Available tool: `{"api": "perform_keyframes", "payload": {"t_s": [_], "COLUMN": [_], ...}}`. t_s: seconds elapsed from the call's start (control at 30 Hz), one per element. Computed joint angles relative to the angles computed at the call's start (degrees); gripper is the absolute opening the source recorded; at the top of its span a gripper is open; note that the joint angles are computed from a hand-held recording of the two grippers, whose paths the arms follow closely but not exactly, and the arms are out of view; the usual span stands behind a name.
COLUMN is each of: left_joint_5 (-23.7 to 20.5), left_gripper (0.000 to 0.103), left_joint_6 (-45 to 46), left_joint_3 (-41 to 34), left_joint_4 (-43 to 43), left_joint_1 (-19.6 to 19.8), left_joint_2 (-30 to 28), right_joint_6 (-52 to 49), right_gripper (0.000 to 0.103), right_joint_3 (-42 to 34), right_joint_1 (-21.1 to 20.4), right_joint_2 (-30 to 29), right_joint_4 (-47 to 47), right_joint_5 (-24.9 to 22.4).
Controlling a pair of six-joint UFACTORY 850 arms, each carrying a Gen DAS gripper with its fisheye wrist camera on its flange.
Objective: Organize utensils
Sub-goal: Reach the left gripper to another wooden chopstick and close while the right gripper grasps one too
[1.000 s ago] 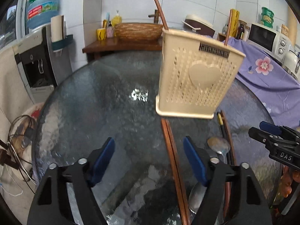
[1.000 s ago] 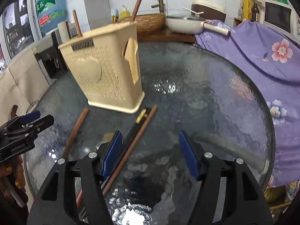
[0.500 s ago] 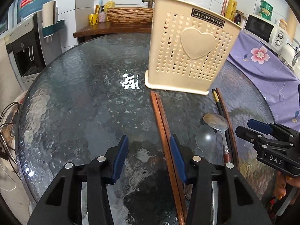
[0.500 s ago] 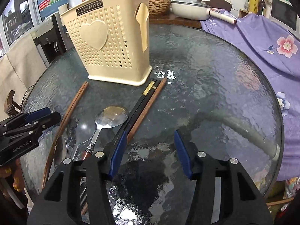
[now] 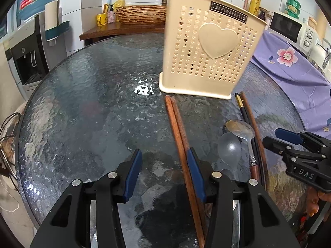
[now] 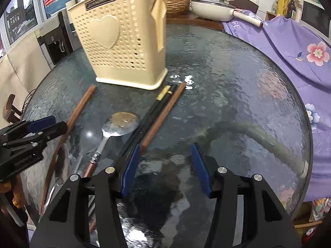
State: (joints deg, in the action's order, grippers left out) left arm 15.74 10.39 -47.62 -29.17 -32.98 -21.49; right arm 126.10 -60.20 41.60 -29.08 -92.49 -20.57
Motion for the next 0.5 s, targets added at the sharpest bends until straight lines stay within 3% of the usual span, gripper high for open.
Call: {"api": "perform_keyframes", "payload": {"t_s": [0.1, 0.2, 0.37, 0.5], "left_joint_5": [-0.3, -1.0, -0.7, -0.8], "left_gripper": [0.045, 0.045, 0.045, 0.045], "left_joint_6": [3.5, 1.5, 1.0, 7.6], "left_joint_3": [0.1, 0.2, -0.3, -2.1], "left_joint_4": [-3.5, -1.9, -1.4, -6.8], "left_joint_1": [0.5, 1.4, 0.9, 0.0], "left_joint_2": [0.3, 0.6, 0.9, -0.1], "right_joint_6": [0.0, 9.1, 2.3, -3.6], "right_gripper": [0.048, 0.048, 0.048, 0.045], "right_joint_3": [0.9, 2.1, -0.3, -2.7], "right_joint_1": [-0.9, -2.0, -1.2, -1.3], "right_joint_2": [0.4, 1.7, 0.6, -1.0], "right_joint_4": [0.3, -7.3, -1.4, 4.3], "right_joint_5": [0.3, 2.9, 1.2, 0.8]}}
